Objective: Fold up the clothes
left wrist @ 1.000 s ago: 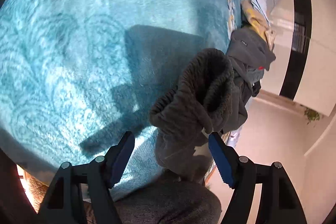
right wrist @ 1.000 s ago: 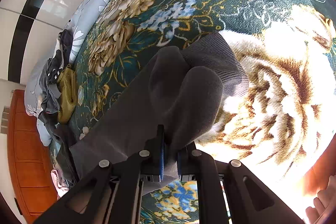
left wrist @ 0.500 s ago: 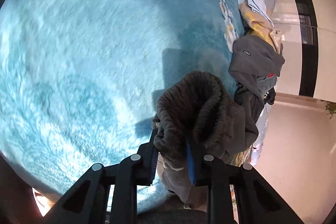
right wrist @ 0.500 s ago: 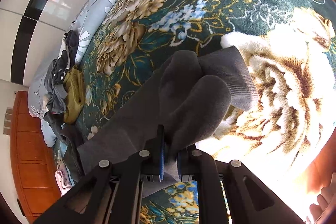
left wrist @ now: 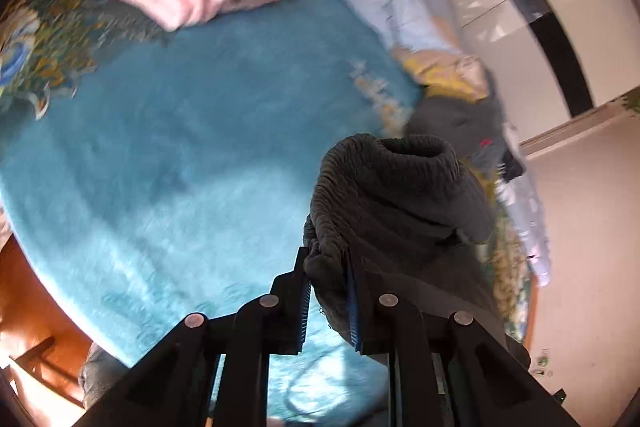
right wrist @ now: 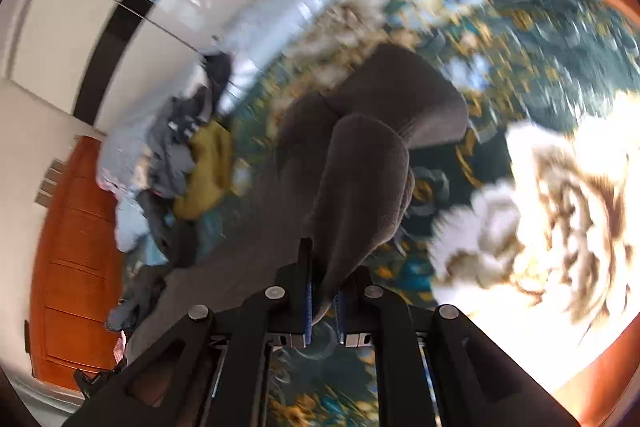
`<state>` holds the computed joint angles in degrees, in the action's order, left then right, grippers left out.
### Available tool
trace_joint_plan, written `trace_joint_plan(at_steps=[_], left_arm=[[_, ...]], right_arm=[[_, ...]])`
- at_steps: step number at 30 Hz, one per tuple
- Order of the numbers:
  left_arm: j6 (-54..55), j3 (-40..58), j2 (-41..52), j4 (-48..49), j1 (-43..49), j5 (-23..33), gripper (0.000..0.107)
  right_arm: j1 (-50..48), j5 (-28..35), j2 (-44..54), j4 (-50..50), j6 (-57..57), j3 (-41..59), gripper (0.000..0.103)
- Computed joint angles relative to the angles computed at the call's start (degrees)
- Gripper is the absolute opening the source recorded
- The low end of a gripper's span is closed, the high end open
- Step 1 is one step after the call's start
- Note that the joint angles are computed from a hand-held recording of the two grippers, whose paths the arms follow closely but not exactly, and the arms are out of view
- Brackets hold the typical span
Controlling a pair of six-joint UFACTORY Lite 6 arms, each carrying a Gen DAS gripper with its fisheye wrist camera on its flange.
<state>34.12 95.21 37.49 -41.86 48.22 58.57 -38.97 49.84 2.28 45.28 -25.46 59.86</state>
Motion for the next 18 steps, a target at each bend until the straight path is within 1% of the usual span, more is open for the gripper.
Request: trace_joint_plan(at_steps=[2,4,8,13,15,16,18], left_arm=[[0.4,-3.4,0.6,-0.8,1.9,-0.8,0.016],[1.0,-5.1,1.1,-1.3,3.1,-0.9,0.016],[2.1,-3.9,-0.5,-1.3,2.6,0.8,0.016],[-0.4,-3.7,0.4,2.1,1.7,-0.4,0.017],[-0.1,-4.9,0.6,1.4,2.6,-0.4,0.017],[-0.3,-4.6,1.0,1.1,3.2,0.4,0.02],[-1.3,-2.7,2.1,0.8,4.1,2.8,0.023]], right_arm=[[-0.3,-2.6,-1.2,-1.0,-0.9,-6.4,0.009],[-2.0,-2.7,-2.8,0.0,-2.7,-9.6,0.009],[-5.9,0.1,-4.4,1.5,-5.8,-10.1,0.009],[-6.9,-0.8,-2.2,1.7,-6.6,-12.0,0.009],[-6.7,-1.2,-0.2,1.3,-6.6,-11.9,0.011],[-7.4,-0.5,0.2,1.1,-6.8,-11.4,0.011],[-9.0,1.4,0.9,0.8,-7.3,-10.1,0.023]])
